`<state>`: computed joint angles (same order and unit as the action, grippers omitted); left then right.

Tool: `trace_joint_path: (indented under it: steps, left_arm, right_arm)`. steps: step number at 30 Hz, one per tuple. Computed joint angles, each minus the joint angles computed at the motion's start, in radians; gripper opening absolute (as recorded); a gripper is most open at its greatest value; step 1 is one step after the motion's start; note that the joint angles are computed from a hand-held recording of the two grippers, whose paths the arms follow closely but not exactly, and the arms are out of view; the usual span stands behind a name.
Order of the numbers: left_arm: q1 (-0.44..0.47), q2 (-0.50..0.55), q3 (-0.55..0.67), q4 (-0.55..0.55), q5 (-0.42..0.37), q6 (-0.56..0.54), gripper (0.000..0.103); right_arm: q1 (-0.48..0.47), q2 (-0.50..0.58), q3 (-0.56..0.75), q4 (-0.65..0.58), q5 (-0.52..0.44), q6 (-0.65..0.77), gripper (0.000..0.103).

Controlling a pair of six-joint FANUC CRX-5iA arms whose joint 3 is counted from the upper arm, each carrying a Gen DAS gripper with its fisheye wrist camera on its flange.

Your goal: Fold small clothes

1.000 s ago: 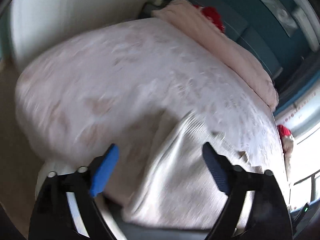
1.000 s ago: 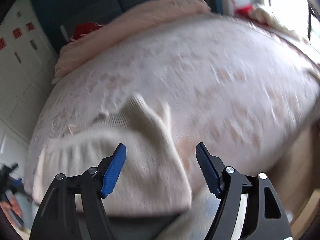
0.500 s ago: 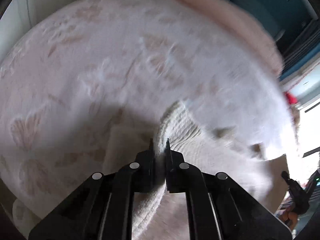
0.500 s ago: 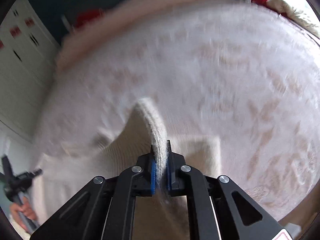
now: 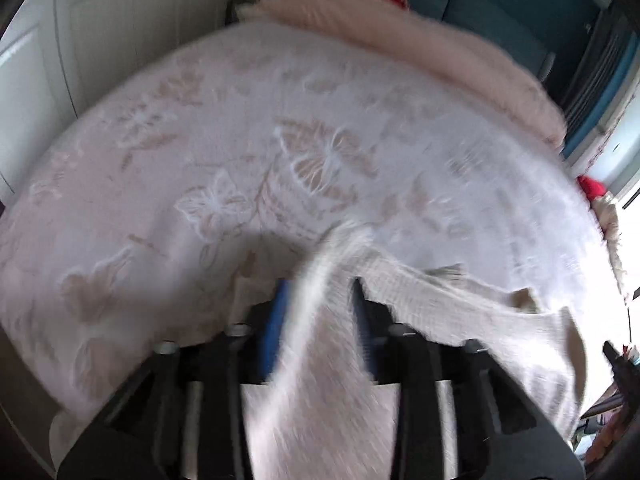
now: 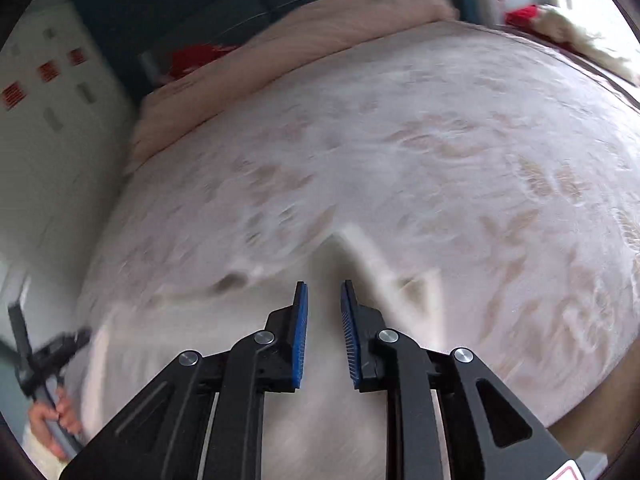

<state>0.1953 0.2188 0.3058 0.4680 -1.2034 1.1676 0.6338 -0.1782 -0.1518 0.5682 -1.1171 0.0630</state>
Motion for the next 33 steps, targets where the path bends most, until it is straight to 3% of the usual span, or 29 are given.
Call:
trace_joint_path:
  steps: [4, 5, 8, 10, 12, 16, 20, 22, 25, 30, 33]
  left_arm:
    - [-0.001, -0.07, -0.106, -0.007, -0.039, -0.027, 0.041]
    - [-0.013, -0.068, -0.122, -0.054, -0.065, -0.015, 0.041]
    - [-0.01, -0.132, -0.233, -0.042, 0.04, -0.09, 0.043]
    - [-0.015, -0.122, -0.192, -0.071, 0.001, -0.076, 0.042]
    - [0.005, -0.123, -0.168, -0.046, -0.037, -0.048, 0.042]
    - [0.078, -0.164, -0.209, 0.002, -0.039, 0.01, 0.062]
    - [0.157, -0.173, -0.244, 0.037, -0.099, 0.058, 0.067]
    - [0.181, -0.172, -0.254, 0.016, -0.107, 0.086, 0.08]
    - [0.199, -0.145, -0.259, -0.004, -0.124, 0.133, 0.083]
    - [0.14, -0.153, -0.283, -0.036, -0.06, 0.057, 0.098]
    - [0.115, -0.159, -0.295, -0.049, -0.014, 0.052, 0.098]
  right_arm:
    - [0.027, 0.085, 0.02, -0.173, 0.006, 0.108, 0.016]
    - [0.038, 0.094, 0.001, -0.152, 0.013, 0.082, 0.015]
    - [0.041, 0.091, 0.059, -0.175, 0.002, 0.049, 0.016]
    - [0.061, 0.069, 0.073, -0.162, 0.07, 0.038, 0.016]
    - [0.084, 0.106, 0.14, -0.154, 0.049, 0.104, 0.016]
    - [0.082, 0.227, 0.288, -0.231, 0.027, 0.253, 0.012]
    - [0.04, 0.388, 0.464, -0.381, -0.065, 0.392, 0.009]
    - [0.037, 0.44, 0.511, -0.424, -0.119, 0.418, 0.008]
    - [0.033, 0.445, 0.502, -0.425, -0.096, 0.406, 0.006]
    - [0.002, 0.431, 0.492, -0.494, -0.071, 0.428, 0.004]
    - [0.002, 0.432, 0.487, -0.49, -0.075, 0.423, 0.003]
